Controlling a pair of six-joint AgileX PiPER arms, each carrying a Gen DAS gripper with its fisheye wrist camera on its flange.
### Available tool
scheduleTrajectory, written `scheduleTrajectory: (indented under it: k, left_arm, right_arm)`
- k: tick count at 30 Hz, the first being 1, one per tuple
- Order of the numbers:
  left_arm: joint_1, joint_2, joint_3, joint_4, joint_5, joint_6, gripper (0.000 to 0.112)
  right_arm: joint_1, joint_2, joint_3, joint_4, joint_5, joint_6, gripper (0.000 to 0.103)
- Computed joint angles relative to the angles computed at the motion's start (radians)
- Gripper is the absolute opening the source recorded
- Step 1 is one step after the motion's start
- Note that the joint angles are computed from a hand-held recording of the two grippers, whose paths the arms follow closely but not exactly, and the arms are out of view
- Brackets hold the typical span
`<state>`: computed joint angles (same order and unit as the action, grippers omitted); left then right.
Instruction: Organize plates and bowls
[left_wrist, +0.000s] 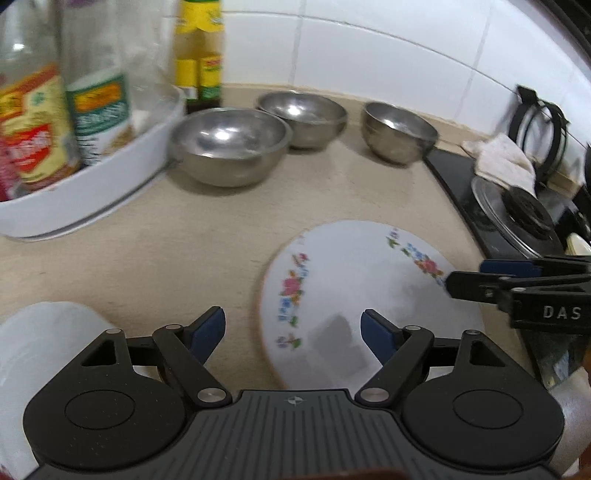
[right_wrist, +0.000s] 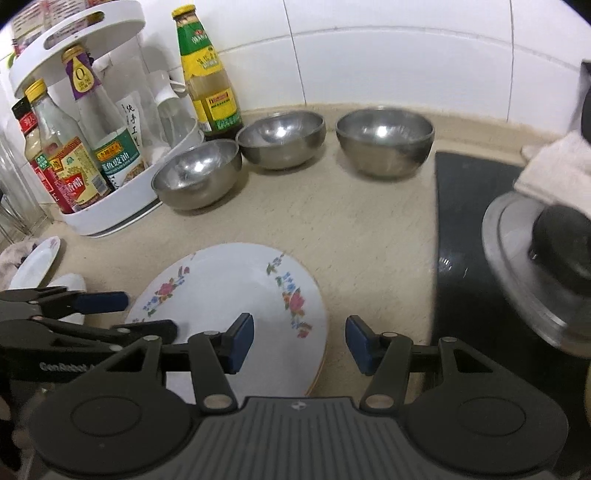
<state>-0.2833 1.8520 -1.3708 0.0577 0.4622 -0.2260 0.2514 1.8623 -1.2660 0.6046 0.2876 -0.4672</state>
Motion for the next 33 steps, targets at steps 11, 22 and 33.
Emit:
scheduleTrajectory:
  k: [11, 22, 33]
  left_arm:
    - [0.014, -0.155, 0.159, 0.284, -0.037, -0.339, 0.087]
    - [0.079, -0.351, 0.349, 0.496, 0.030, -0.611, 0.087]
    - [0.121, -0.455, 0.448, 0.583, 0.085, -0.753, 0.088]
  right_arm:
    - [0.078, -0.029, -0.013, 0.197, -0.009, -0.261, 0.053]
    - [0.215, 0.057, -0.146, 0.237, 0.075, -0.326, 0.053]
    - [0.289, 0.116, -0.242, 0.191, 0.124, -0.311, 0.053]
